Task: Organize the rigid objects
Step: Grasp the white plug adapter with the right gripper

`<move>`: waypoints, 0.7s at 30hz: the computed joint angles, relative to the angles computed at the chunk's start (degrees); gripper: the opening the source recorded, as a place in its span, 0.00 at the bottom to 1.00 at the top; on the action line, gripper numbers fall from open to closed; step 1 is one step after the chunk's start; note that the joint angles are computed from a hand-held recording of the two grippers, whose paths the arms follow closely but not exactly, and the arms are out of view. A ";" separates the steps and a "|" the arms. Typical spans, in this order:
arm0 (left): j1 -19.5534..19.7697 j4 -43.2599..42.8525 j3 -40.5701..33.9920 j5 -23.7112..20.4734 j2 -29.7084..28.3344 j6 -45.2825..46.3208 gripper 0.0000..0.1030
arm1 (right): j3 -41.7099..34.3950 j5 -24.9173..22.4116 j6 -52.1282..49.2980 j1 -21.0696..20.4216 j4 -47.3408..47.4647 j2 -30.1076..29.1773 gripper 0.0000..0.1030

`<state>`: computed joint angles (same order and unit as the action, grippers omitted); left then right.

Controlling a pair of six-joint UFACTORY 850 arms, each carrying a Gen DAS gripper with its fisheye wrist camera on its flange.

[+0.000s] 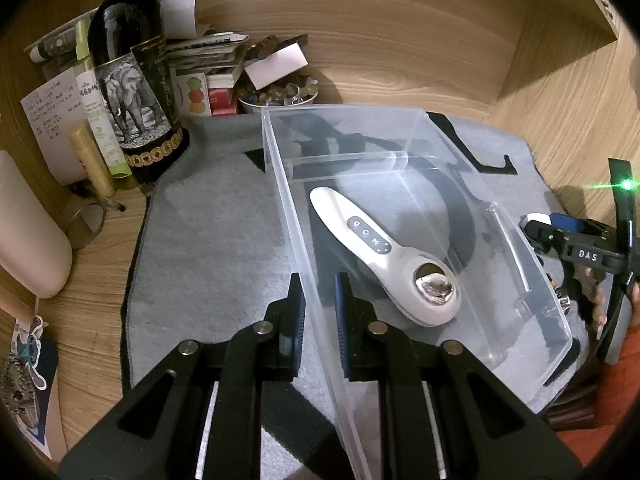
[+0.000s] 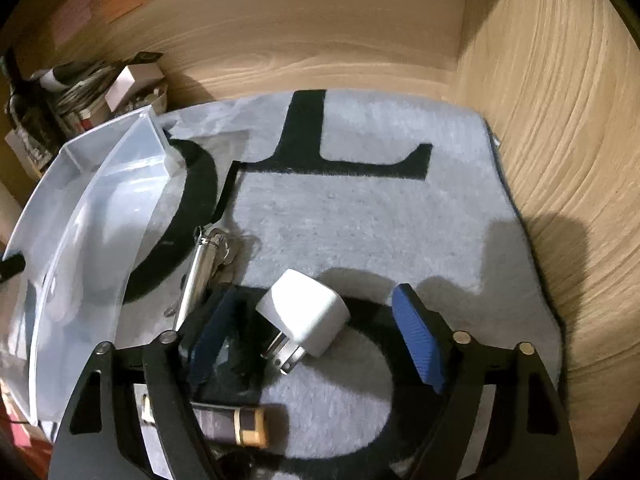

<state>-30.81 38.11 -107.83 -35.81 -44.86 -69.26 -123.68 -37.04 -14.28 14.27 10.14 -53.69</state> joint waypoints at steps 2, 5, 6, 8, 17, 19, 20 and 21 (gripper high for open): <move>0.02 -0.09 0.04 0.07 0.03 0.04 0.15 | -1.38 -1.50 -0.15 0.04 0.09 -0.93 0.59; 0.07 -0.29 -0.03 -0.03 -0.03 0.09 0.15 | -2.19 -2.25 -0.30 -0.01 0.56 -1.75 0.46; 0.07 -0.29 -0.10 -0.12 -0.08 0.12 0.15 | -1.79 -2.05 -0.42 -0.04 0.86 -1.54 0.45; 0.11 -0.32 -0.11 -0.11 -0.09 0.23 0.15 | -0.23 -0.85 -0.31 -0.02 1.03 -0.65 0.44; 0.18 -0.12 0.21 0.08 0.04 0.20 0.15 | 2.86 3.07 -0.73 0.07 0.69 2.23 0.26; 0.19 -0.04 0.26 0.13 0.06 0.09 0.15 | 2.79 2.66 -0.64 0.00 0.26 2.35 0.26; 0.20 0.01 0.35 0.17 0.11 0.02 0.15 | 2.59 2.17 -0.96 -0.13 0.64 2.31 0.26; 0.15 0.01 0.21 0.07 0.03 0.01 0.15 | 3.04 2.36 -1.04 -0.25 0.97 2.61 0.28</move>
